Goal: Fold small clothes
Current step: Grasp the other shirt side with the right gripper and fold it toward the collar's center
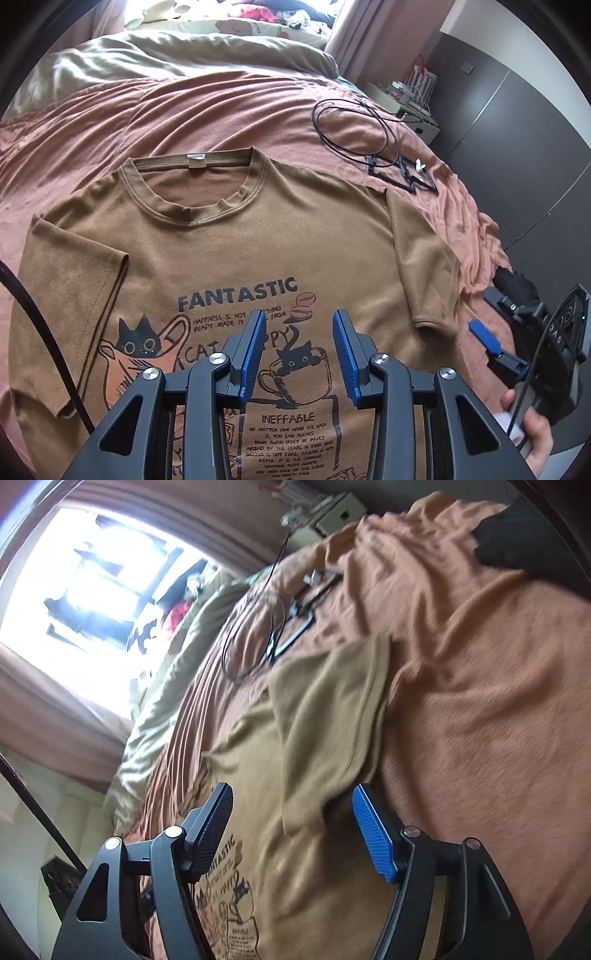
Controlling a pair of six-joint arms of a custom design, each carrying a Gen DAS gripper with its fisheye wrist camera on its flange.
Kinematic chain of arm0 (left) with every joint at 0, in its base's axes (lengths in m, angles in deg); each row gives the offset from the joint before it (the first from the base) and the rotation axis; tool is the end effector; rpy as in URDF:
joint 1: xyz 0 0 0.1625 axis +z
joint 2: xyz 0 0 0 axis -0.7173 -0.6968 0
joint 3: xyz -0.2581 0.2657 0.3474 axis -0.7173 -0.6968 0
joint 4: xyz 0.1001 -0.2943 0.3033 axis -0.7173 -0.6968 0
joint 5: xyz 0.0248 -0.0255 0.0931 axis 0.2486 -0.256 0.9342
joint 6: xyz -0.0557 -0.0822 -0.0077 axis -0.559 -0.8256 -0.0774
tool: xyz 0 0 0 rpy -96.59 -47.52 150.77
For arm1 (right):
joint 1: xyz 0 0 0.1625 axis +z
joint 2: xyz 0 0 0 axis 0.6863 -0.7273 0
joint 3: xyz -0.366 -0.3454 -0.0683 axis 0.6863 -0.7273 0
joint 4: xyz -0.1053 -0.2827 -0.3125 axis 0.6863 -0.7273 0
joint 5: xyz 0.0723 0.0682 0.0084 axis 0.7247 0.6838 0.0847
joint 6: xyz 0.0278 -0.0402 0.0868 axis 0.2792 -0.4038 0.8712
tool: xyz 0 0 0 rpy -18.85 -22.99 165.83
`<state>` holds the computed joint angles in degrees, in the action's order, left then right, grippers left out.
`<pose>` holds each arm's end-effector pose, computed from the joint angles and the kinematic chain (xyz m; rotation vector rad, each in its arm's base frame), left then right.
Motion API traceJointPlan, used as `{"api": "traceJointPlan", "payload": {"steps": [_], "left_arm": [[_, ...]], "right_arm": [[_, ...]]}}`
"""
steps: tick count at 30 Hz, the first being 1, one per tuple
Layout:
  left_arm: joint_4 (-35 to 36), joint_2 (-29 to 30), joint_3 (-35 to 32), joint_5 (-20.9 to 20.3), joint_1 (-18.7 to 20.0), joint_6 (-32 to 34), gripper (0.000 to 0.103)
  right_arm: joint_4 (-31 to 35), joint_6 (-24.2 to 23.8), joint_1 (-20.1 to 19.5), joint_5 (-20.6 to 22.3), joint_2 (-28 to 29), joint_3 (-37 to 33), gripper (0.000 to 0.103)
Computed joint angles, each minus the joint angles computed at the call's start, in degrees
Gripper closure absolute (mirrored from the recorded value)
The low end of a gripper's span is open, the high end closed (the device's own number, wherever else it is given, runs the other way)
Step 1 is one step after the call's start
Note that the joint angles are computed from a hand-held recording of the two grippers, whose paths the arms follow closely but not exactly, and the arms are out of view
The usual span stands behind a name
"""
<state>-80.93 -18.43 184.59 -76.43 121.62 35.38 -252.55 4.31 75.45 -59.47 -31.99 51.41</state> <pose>-0.0040 -0.7370 0.3444 0.3747 2.6202 -0.6341 0.4313 -0.6128 0.0038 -0.4046 -2.7425 1.4424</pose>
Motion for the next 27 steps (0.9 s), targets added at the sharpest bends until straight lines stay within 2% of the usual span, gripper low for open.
{"api": "traceJointPlan", "payload": {"steps": [4,7,10,14,16,17,18,20,22,27], "left_arm": [[0.21,0.8,-0.48,-0.45,0.61,0.19,0.063],[0.12,1.6,-0.98,-0.62,1.11,0.21,0.063],[0.16,2.36,-1.41,-0.8,1.66,0.2,0.063],[0.34,3.12,-1.8,-1.12,2.39,0.21,0.063],[0.37,3.45,-1.93,-0.92,2.68,0.56,0.063],[0.39,3.58,-2.0,-0.83,2.77,0.69,0.063],[0.49,3.69,-2.11,-0.72,2.88,0.81,0.063],[0.72,3.82,-2.44,-0.19,3.04,0.87,0.063],[0.57,3.72,-2.7,-0.1,3.15,0.8,0.063],[0.15,2.72,-2.69,-0.16,3.08,0.81,0.063]], "right_arm": [[-2.19,2.13,-2.67,3.94,-1.23,1.78,0.037],[-1.67,4.27,-4.21,4.72,-1.42,1.82,0.037],[-0.52,4.47,-5.3,6.55,-0.77,0.21,0.038],[0.99,2.72,-5.46,7.43,0.6,-2.26,0.056],[1.2,1.53,-5.75,6.92,1.13,-2.68,0.072],[1.55,0.78,-5.43,5.08,1.15,-2.48,0.087],[2.55,-0.4,-4.86,2.78,1.54,-3.64,0.096],[2.65,-4.03,-3.59,0.6,2.07,-5.46,0.099],[2.83,-7.36,-2.53,0.42,2.74,-7.05,0.101],[3.71,-10.95,-1.27,3.8,3.9,-9.63,0.101]]}}
